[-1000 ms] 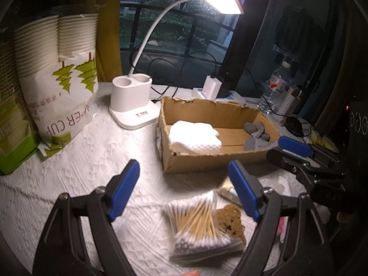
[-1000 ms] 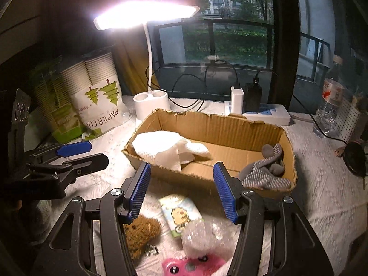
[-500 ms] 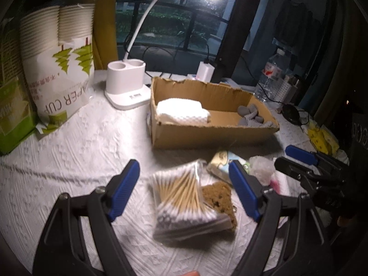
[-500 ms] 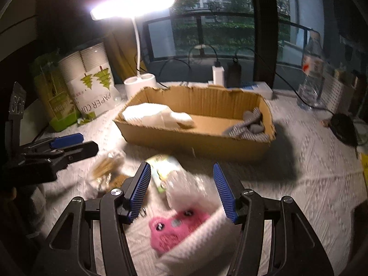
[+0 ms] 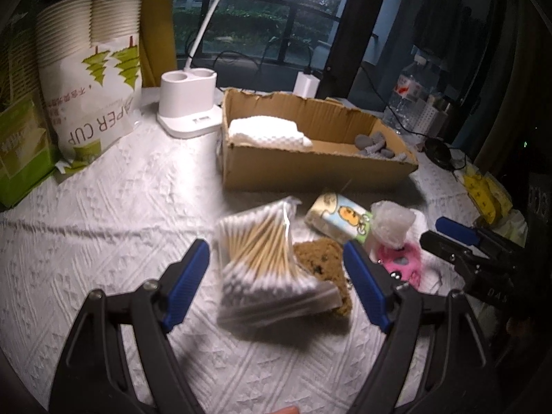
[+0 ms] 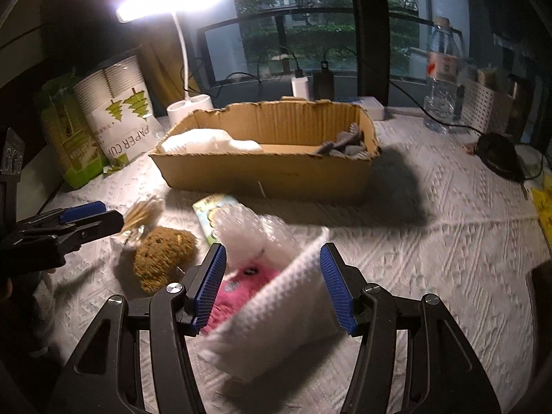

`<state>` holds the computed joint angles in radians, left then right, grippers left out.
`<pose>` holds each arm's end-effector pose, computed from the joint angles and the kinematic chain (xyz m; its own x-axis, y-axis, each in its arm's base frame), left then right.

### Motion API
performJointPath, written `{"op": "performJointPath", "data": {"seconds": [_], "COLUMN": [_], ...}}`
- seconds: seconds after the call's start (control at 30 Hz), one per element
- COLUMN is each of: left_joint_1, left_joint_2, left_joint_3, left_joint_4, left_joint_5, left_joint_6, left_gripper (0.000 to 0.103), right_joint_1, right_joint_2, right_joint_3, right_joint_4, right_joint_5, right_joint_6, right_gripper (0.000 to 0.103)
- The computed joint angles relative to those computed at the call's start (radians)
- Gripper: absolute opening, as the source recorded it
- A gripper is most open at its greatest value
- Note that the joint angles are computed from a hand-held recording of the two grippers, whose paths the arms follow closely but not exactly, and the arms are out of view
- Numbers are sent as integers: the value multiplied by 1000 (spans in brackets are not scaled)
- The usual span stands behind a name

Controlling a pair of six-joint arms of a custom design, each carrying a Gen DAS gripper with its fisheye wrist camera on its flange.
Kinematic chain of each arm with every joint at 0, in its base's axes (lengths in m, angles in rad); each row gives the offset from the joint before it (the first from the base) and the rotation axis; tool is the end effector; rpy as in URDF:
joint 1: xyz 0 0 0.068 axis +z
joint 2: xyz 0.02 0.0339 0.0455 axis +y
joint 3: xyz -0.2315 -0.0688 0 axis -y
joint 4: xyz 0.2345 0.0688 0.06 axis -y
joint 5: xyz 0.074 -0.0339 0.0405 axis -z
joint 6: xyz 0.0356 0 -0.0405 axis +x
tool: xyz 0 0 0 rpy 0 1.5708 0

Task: Organize soft objects
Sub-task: 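Grasp the cotton swab bag with the left gripper while the right gripper grasps the white knit cloth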

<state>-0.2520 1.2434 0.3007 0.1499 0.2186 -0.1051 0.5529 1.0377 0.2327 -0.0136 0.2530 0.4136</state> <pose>0.1997 -0.0594 0.1007 -0.7270 0.0814 -0.6818 0.3163 0.9210 -0.2273 0.1598 0.0881 0.1062 -0.7149 0.0161 -0.6991 -0.0826 0.9908 0.1072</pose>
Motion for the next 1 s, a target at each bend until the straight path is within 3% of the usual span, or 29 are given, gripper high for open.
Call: {"op": "performJointPath", "data": {"seconds": [0.43,0.63,0.7,0.77,0.97,1.0], "left_joint_1": [-3,-15,-25,-32,-31,-37], "left_joint_2": [154,255,280,300,309,303], "left_joint_3": [68,115,125,134,131,128], "left_joint_4": [51,67,73,74,86,85], "left_joint_5": [-78,-104,-114,-118,-90,-96], "left_joint_6": [-65,-82,-85,-85,-74,-66], "left_gripper": [81,81,81,81,79,75], "right_joint_1": [-63,-106,-107,-106,-117,-118], "right_joint_2": [62,37,27,20,-72,-94], "right_joint_3": [-37,-54,-56,-54,-67,-68], "right_joint_4": [67,74,72,67,18,5], "right_joint_5": [-127,-209,-212,-212,-217,-213], "right_joint_6": [-39,-74,-76,-81,-89,-90], "right_gripper": [59,42,26,19,12,12]}}
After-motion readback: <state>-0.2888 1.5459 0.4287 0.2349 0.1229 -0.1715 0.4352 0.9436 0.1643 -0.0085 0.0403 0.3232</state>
